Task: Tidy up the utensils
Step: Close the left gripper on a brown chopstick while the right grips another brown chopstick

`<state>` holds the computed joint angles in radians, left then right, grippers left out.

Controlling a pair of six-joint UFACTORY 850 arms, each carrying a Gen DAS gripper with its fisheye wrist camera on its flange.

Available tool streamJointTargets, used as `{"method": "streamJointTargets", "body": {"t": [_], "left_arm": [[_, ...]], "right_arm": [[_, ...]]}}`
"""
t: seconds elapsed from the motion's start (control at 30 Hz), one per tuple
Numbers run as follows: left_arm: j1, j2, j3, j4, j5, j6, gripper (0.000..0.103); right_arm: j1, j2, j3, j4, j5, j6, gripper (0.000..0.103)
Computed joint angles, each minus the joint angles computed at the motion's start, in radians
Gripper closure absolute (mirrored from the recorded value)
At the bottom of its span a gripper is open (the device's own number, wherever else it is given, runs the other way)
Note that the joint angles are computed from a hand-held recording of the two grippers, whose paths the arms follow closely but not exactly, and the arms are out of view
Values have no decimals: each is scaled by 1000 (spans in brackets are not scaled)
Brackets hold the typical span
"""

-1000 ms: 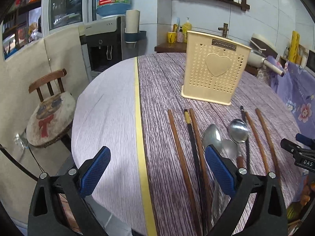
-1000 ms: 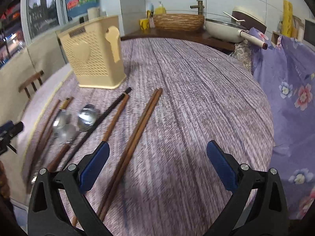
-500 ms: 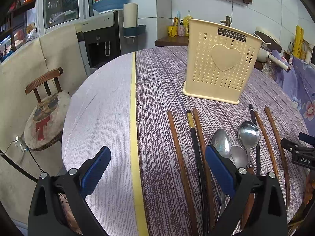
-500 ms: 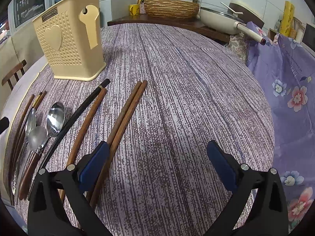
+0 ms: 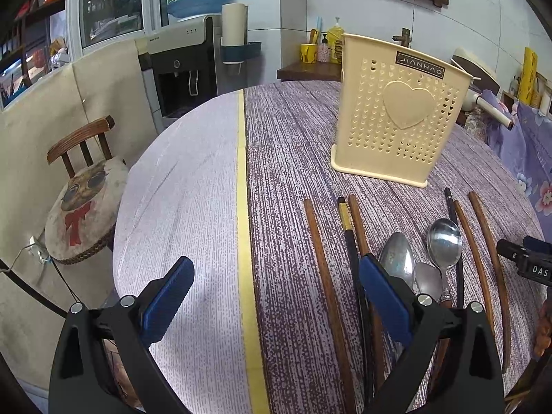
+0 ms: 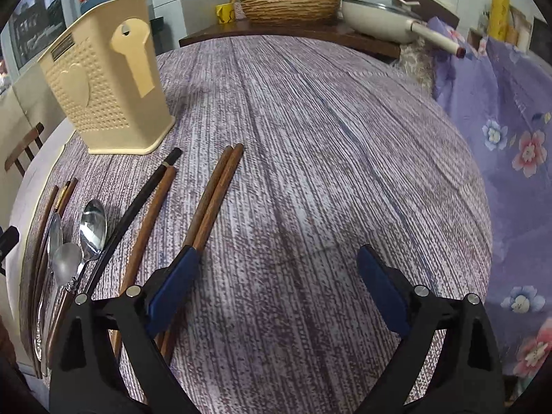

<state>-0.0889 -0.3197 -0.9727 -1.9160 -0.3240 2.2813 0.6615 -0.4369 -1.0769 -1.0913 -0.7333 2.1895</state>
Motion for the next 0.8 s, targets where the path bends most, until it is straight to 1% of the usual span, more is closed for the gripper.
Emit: {"method": "streamJointTargets", "body": {"t": [0.1,0.17,0.23,0.37,0.43,0.5,0.57,0.63,0.7,0.73,0.77,0.8], "left_arm": [[-3,-4,-1,6,4,-5,8],[-4,-7,-1,9,4,-8,8],[-4,-8,-1,3,6,0,8],[0,-9,-2,0,7,12,8],[-1,-14,-9,31,10,-19,8],[-5,-20,-19,79,12,-68,8],[-9,-22,-25,112,10,-97,8],[-16,-30,-40,188,12,-169,15],[-23,-43,-63,306,17,-300,26],[-26,-51,-76,365,17,-365,34],[-30,-61,-90,417,20,-424,37],[-37,-72,-107,472,28,-489,43]], "right_arm": [[-6,-23,-39,43,0,-66,10],[-9,-39,-65,60,-19,-102,10],[-15,-44,-68,83,-19,-137,10],[-19,-20,-31,57,-3,-84,10],[-22,-18,-27,49,-1,-83,11],[-24,-22,-37,48,3,-94,18],[-27,-31,-54,50,5,-116,22],[-32,-35,-63,50,13,-122,25],[-31,-42,-76,49,22,-123,33],[-31,-46,-82,49,22,-126,34],[-32,-48,-86,47,22,-128,36],[-33,-50,-91,48,24,-129,39]]}}
